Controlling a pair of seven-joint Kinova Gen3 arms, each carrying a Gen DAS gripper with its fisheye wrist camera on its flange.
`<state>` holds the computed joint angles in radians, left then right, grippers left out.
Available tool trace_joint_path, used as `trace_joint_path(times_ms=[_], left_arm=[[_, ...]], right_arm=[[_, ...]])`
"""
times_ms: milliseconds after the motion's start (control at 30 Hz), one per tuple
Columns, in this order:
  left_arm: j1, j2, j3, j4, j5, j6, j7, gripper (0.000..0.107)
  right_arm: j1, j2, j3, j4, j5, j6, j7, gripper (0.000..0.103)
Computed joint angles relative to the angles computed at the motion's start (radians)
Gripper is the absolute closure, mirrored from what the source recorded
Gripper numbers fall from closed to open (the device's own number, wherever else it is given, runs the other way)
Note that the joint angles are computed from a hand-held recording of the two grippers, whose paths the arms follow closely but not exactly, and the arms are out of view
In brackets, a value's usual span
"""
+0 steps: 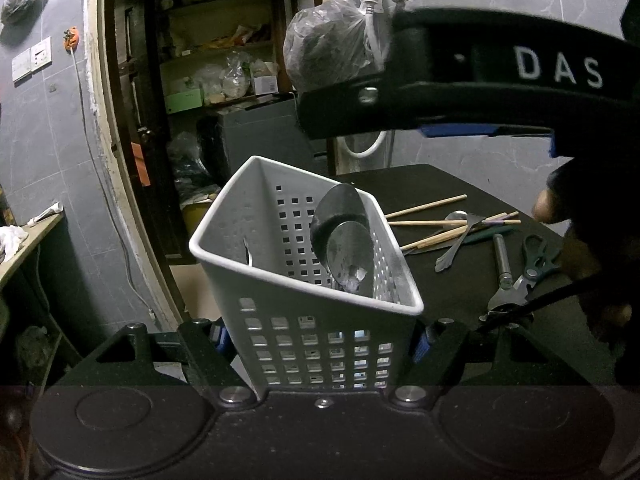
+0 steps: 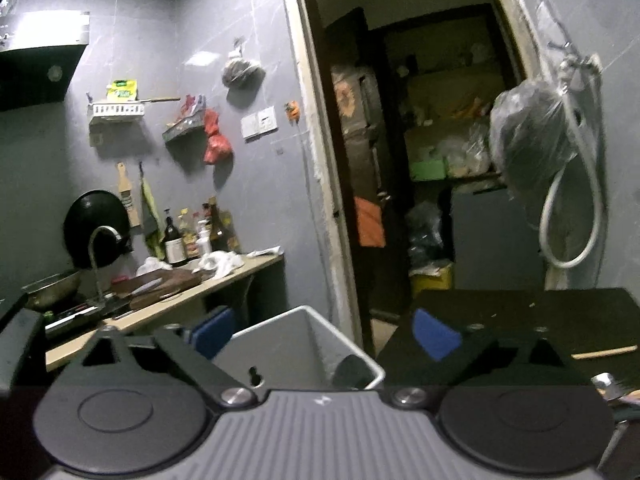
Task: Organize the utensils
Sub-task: 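Move the right gripper back over the utensil pile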
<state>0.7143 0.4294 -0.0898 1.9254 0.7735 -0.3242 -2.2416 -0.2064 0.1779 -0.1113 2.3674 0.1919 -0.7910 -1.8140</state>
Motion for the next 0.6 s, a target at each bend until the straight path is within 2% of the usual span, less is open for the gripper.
trace_joint_path(times_ms=[200, 333, 433, 600], left_arm=[[-0.001, 0.000, 0.001, 0.000, 0.001, 0.000, -0.001, 0.030], [0.000, 0.000, -0.001, -0.002, 0.005, 0.004, -0.004, 0.030], [0.000, 0.001, -0.002, -0.003, 0.005, 0.006, -0.006, 0.030], [0.003, 0.003, -0.009, -0.005, 0.008, 0.010, -0.010, 0.030]], right_arm=[[-0.039, -0.028, 0.018, 0.028, -0.192, 0.045, 0.084, 0.000], [-0.040, -0.028, 0.035, 0.020, -0.312, 0.139, 0.087, 0.000], [-0.031, -0.021, 0.054, -0.002, -0.397, 0.246, 0.067, 0.000], [-0.052, 0.007, 0.112, -0.037, -0.564, 0.371, 0.125, 0.000]])
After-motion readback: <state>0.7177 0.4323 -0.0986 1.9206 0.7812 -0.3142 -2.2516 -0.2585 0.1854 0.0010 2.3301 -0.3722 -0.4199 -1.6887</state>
